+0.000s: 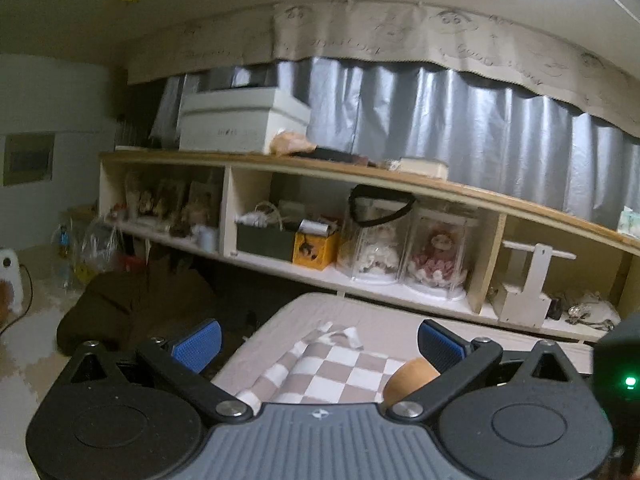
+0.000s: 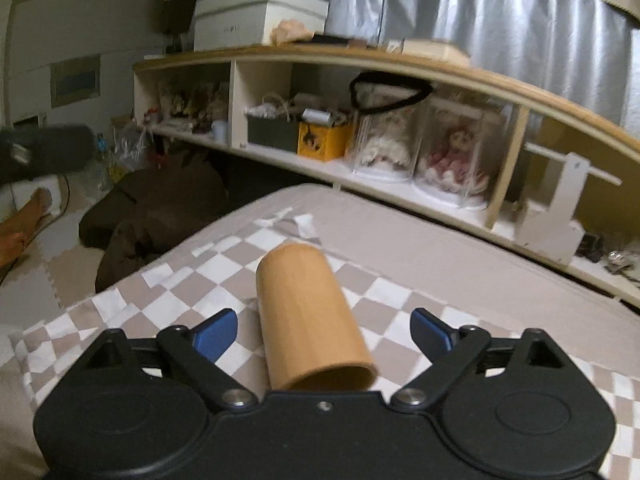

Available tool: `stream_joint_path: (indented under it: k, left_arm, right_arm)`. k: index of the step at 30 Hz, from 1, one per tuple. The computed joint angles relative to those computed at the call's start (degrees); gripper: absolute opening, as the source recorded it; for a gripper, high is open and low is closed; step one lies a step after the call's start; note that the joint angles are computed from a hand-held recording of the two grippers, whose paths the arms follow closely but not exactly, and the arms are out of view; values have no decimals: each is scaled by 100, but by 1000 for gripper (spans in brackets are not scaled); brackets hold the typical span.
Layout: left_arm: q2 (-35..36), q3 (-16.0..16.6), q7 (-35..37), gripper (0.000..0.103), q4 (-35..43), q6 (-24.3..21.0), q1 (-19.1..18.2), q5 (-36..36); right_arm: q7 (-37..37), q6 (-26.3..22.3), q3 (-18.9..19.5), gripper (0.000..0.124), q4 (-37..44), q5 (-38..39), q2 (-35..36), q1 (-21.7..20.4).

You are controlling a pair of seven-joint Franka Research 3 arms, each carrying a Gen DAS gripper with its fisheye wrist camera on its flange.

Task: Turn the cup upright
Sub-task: 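Move the right gripper to the lying wooden cup and grasp its body, then lift the wooden cup with the right gripper and rotate it toward upright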

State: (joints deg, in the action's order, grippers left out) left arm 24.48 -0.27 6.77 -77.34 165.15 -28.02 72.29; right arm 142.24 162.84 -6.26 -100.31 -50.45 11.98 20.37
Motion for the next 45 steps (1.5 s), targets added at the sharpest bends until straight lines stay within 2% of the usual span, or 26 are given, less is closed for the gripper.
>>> stream_joint_path:
  k: [6,9,14,17,18,19,25,27,29,31,40,42,45]
  left_arm:
    - [103,-90,489,103,-40,331,174,-491]
    - [98,4,577,103,-97,456,109,-562]
    - [72,-7,891,100,-213,622,144,-917]
    - [20,-207,1386,97,-374,740,309,-1448]
    - [9,-324,1657,97,-435,784,393,-1705]
    - [15,-572,2116,96,-489,809,567,-2106]
    - [242,-2523,4814,83,-675,653,1880,-4322]
    - [358,-2848,5305,79,-615,496,2040,-4698]
    - [491,-2994,5694,79,-477,260,2049,-4937]
    - [614,-2926,5940,79,-275,-14,1904,-5040]
    - [887,-1949,6376,79,479,-1099,1012,-5183]
    - [927,-1820,6584,79,610,-1355,919,-5312]
    - [919,-1661,6732,79,642,-1489,828,-5597]
  right_arm:
    - [-974,-361,70,82,588,1005,602,16]
    - [-936,-621,-178,75,692,752,673,279]
    - [-1204,-776,-161,74,445,552,450,366]
    - [-1172,-832,-52,73,96,277,164,396]
    - [-1182,-809,12,73,-69,211,34,379]
    - [-1196,-784,86,73,-239,165,-102,352]
    - [-1502,-599,578,73,-1210,103,-889,87]
    - [-1738,-536,744,73,-1548,230,-1171,-32]
    - [-1939,-503,909,73,-1764,326,-1353,-132]
    - [-2178,-464,1047,73,-1916,377,-1488,-227]
    - [-3304,-137,1299,72,-2115,469,-1648,-490]
    - [-3653,-102,1308,72,-2140,585,-1658,-509]
    - [-4273,-221,1311,72,-2094,886,-1626,-509]
